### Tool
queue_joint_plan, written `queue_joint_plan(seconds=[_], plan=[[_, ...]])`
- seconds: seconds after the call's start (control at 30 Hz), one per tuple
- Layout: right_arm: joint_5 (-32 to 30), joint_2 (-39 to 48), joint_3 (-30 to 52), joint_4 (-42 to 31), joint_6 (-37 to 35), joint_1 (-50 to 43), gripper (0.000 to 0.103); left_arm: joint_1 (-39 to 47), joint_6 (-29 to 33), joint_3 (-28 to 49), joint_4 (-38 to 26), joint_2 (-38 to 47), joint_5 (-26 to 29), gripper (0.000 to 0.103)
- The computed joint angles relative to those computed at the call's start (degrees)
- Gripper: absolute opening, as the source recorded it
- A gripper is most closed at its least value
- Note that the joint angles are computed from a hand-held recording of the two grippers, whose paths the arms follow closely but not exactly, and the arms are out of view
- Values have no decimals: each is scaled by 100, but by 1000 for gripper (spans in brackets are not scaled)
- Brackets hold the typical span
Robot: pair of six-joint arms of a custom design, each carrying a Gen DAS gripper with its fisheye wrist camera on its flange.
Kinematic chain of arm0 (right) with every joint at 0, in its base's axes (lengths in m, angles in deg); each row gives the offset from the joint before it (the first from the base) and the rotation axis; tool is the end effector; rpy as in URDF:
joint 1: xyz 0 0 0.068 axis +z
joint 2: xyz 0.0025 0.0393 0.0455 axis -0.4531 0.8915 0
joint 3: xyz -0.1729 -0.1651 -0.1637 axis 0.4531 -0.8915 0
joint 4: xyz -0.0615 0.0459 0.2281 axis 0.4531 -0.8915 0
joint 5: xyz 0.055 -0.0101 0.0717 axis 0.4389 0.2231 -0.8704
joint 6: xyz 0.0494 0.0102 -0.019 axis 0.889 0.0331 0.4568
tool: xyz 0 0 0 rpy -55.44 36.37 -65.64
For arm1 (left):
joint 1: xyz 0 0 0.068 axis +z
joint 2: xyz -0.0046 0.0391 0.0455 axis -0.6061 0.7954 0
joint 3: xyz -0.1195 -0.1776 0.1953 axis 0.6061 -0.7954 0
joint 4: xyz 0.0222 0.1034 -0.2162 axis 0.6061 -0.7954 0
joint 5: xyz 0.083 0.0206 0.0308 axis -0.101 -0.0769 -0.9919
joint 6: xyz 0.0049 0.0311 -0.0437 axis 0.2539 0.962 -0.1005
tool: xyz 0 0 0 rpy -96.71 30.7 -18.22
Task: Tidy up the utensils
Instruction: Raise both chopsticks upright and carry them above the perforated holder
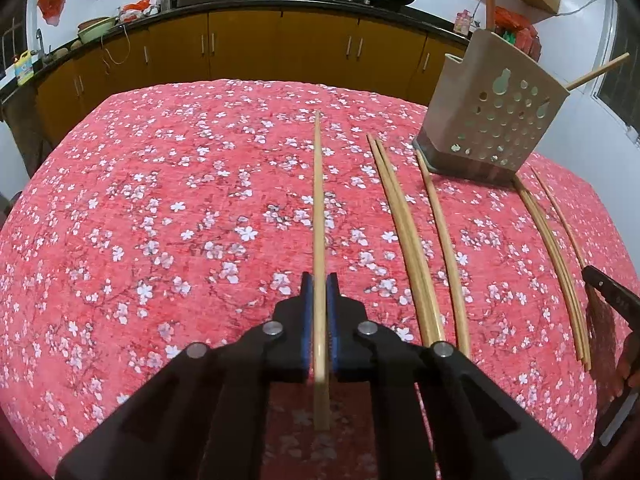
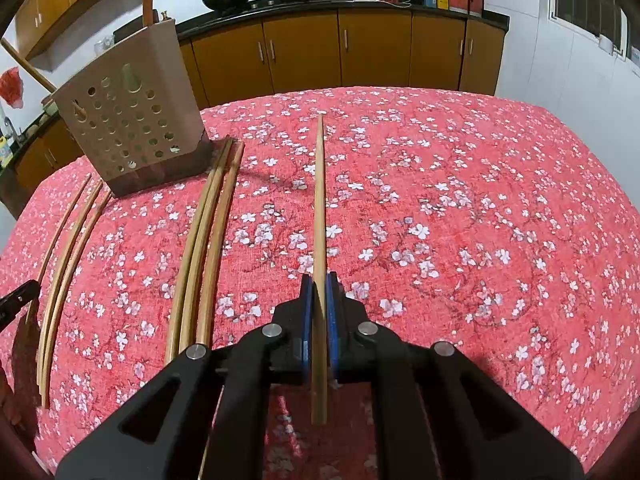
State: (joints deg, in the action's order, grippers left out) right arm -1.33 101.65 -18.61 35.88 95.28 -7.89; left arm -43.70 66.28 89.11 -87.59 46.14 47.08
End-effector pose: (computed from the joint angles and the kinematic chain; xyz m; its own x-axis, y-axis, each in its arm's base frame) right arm 0.1760 0.0474 0.1975 -0.6979 0.3294 -0.6360 0.3517 0.9311 0.0963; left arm 0.2914 -0.0385 0.2057 -0.7715 0.1329 -0.6222 0.2463 0.9641 -0.0995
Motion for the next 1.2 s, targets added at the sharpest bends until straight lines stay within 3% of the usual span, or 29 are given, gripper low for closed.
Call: queue_joint_plan(seconds=[0.43,0.7,1.2], plan=[[316,-1264,503,-803,-225,-126,7,322,35,545,-531,-533,382,8],[708,-1752,926,-904,-392,-56,7,494,-240,886,-575,-1076,753,8],[1227,-1924,1265,-859,-599,281,7,608,-485,1314,-532,-1374,1014,8]])
